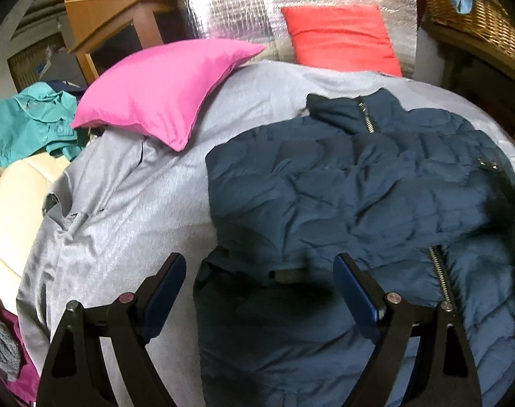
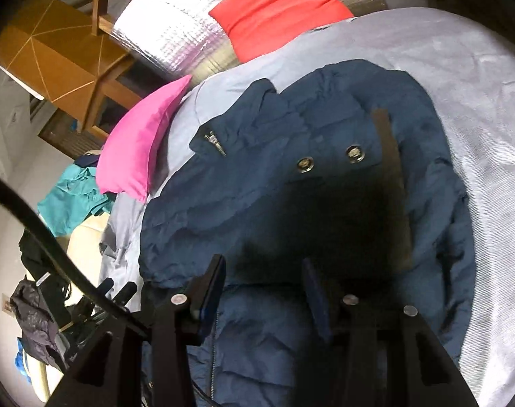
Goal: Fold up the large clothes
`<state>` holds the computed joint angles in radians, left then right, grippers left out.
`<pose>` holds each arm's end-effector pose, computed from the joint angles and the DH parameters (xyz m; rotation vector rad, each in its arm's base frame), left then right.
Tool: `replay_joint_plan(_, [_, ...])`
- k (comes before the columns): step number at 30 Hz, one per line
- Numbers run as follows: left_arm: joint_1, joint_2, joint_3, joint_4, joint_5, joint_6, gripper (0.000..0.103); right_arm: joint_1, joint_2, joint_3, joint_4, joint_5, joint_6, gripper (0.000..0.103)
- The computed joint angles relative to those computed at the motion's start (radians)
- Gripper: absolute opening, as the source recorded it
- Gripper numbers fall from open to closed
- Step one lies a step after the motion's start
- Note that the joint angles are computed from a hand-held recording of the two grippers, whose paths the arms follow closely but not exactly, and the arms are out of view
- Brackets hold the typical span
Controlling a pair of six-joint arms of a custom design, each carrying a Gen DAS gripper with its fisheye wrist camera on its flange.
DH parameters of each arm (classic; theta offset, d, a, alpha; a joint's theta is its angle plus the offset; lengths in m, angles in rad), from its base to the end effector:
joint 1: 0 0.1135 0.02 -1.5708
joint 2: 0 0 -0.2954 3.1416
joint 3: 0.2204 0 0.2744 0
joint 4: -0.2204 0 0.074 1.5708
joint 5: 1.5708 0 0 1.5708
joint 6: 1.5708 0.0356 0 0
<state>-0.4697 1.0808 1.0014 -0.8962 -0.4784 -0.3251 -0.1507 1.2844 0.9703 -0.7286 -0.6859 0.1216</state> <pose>0.1963 -0.0813 0.3253 -0.0057 2.4122 0.2554 0.2613 -0.0169 0.2835 0.0992 2.4842 0.8738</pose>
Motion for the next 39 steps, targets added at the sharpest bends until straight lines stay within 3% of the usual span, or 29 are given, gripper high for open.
replay_joint_plan(9, [-0.022, 0.033, 0.018, 0.027, -0.008, -0.021, 0.090, 0.060, 0.009, -0.014, 0.089, -0.024, 0.105, 0.050])
replay_joint_plan(16, [-0.004, 0.150, 0.026, 0.086, 0.000, -0.008, 0.090, 0.121, 0.102, -0.014, 0.147, 0.003, 0.168, 0.051])
replay_joint_plan(21, [0.027, 0.253, 0.034, 0.105, 0.045, -0.015, 0.090, 0.117, 0.129, -0.008, 0.141, -0.013, 0.165, 0.050])
replay_joint_plan(28, [0.017, 0.174, 0.038, 0.129, 0.139, -0.032, 0.090, 0.104, 0.074, -0.015, 0.152, -0.067, 0.156, 0.051])
replay_joint_plan(31, [0.001, 0.212, 0.040, 0.119, 0.125, -0.038, 0.090, 0.136, 0.128, -0.002, 0.116, 0.001, 0.151, 0.048])
replay_joint_plan(34, [0.005, 0.256, 0.042, 0.108, 0.125, -0.033, 0.090, 0.119, 0.139, -0.012, 0.120, -0.024, 0.164, 0.048])
replay_joint_plan(39, [-0.001, 0.195, 0.039, 0.077, 0.099, -0.027, 0.090, 0.055, 0.065, 0.008, 0.061, -0.043, 0.096, 0.052])
